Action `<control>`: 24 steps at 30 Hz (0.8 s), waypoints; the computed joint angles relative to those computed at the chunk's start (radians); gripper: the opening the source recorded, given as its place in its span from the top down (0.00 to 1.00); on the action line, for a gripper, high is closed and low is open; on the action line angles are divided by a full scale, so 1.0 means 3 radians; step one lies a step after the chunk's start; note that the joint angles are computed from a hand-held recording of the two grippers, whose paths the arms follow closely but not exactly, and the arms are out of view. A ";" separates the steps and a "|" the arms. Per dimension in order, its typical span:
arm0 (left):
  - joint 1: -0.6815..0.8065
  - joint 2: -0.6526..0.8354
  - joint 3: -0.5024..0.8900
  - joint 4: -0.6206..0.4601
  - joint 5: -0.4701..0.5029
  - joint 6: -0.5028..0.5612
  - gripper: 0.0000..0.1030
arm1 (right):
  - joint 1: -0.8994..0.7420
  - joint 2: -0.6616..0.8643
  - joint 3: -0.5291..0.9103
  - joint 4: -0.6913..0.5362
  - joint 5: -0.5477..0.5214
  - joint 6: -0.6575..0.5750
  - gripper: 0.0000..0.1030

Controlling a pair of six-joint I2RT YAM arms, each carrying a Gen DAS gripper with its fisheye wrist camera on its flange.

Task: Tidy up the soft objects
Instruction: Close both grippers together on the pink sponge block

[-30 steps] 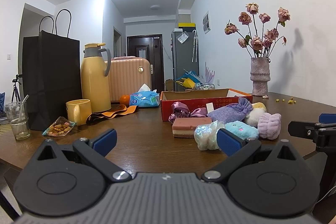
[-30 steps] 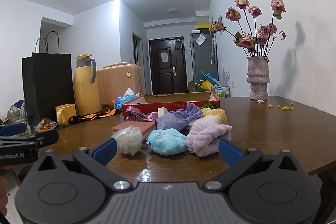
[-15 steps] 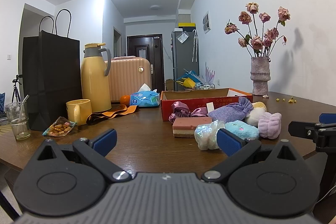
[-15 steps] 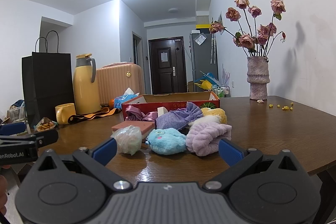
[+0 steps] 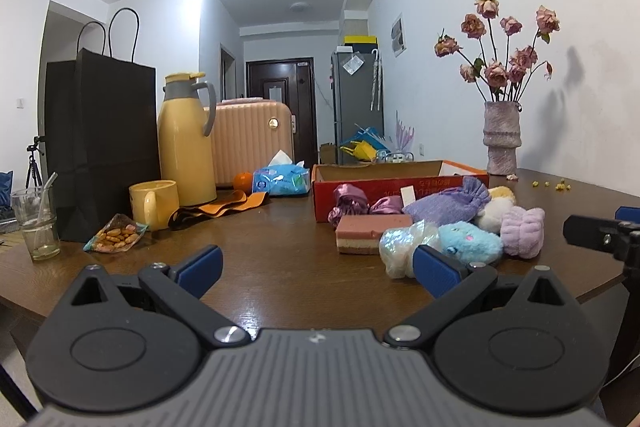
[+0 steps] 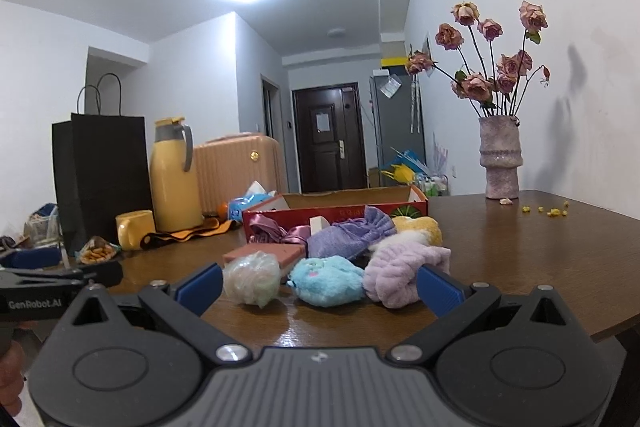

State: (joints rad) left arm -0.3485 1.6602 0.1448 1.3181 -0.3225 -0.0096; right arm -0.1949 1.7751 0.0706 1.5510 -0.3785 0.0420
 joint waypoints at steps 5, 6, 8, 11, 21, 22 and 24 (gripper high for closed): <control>0.0210 0.0244 0.0262 -0.0135 0.0273 0.0051 0.00 | 0.0082 0.0368 0.0266 0.0009 0.0084 -0.0088 0.00; 0.0213 0.0344 0.0341 -0.0118 0.0285 0.0070 0.00 | 0.0104 0.0438 0.0345 -0.0011 0.0083 -0.0101 0.00; 0.0260 0.0498 0.0594 -0.0320 0.0324 0.0100 0.00 | 0.0105 0.0523 0.0603 -0.0285 -0.0046 -0.0083 0.00; 0.0335 0.0563 0.0932 -0.0721 0.0473 0.0066 0.00 | 0.0120 0.0467 0.0988 -0.0973 -0.0249 -0.0004 0.00; 0.0641 0.0712 0.2163 -0.1846 0.0887 0.0055 0.10 | 0.0301 0.0278 0.2261 -0.2672 -0.0300 0.0164 0.10; 0.0690 0.0763 0.2343 -0.2030 0.1009 0.0021 0.22 | 0.0312 0.0318 0.2484 -0.2946 -0.0346 0.0161 0.18; 0.0788 0.0897 0.2832 -0.2656 0.1269 -0.0092 0.40 | 0.0339 0.0451 0.2922 -0.3433 -0.0409 0.0087 0.46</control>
State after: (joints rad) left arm -0.1120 1.9292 0.9943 0.5213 0.0583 -0.0373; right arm -0.0931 1.9103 0.9473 0.5212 -0.5013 0.0681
